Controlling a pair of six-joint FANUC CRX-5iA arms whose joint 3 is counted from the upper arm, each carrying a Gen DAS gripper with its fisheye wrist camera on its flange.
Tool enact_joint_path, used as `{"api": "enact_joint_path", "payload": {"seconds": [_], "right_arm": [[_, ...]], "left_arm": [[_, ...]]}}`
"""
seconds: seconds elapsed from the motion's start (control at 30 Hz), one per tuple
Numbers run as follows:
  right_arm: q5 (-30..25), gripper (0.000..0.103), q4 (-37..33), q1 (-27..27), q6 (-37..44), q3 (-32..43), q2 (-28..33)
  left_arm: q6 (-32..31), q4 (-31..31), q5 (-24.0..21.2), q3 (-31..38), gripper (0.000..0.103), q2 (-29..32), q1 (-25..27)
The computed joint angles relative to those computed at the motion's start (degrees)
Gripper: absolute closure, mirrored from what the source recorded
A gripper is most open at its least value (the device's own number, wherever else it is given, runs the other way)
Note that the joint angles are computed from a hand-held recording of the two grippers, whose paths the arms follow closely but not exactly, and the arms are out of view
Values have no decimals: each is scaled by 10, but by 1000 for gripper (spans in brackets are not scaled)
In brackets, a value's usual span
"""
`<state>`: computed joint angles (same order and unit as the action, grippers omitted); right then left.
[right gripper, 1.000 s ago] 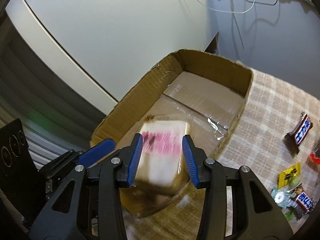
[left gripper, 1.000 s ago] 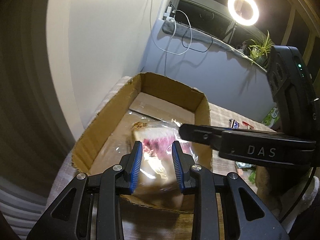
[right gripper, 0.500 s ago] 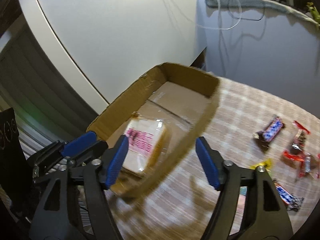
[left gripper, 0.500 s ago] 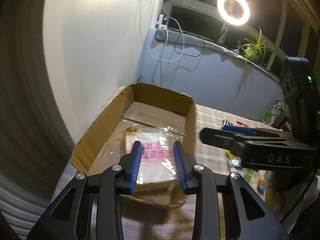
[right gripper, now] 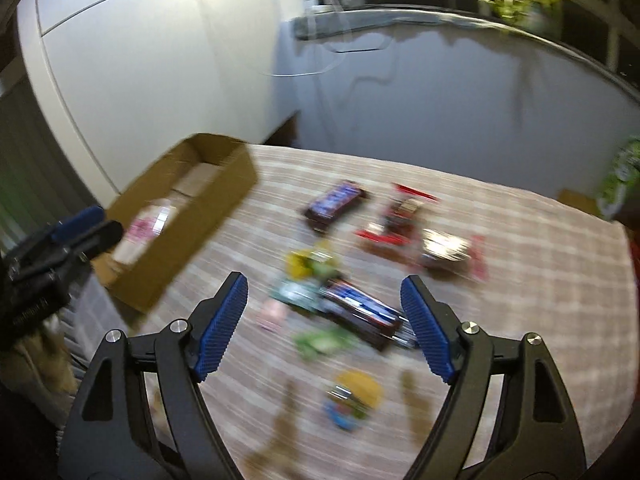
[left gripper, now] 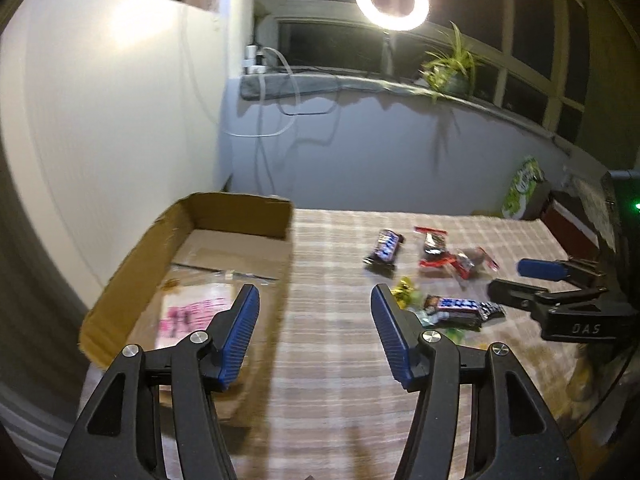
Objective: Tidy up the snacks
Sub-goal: 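Move both tools back over the snacks on the table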
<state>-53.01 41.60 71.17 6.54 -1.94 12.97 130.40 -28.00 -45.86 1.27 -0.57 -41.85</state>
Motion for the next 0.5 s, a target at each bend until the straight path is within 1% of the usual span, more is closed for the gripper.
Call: {"api": "enact_joint_path", "payload": {"seconds": [0.03,0.17,0.2,0.27,0.3,0.37,0.4,0.5], "right_arm": [[-4,21,4,2,-12,-17,-11],[-25,21,1,10,-45,-83,-61],[-36,21,-2,13,-48,-96,-72],[-77,21,-2,26,-66,-116,-86],[-93,21,-2,32,-73,-122,-90],[-119,21,-7,42,-92,-144,-106],[-123,21,-9,45,-101,-153,-113],[-116,21,-19,55,-136,-191,-144]], "left_arm": [[-2,2,1,4,45,6,-4],[-26,41,24,5,45,25,0],[-33,55,35,1,45,27,3],[-50,87,58,-11,45,32,10],[-67,111,71,-21,45,33,15],[-100,156,81,-33,45,44,20],[-122,181,87,-40,45,50,22],[-169,225,90,-47,46,68,16]]}}
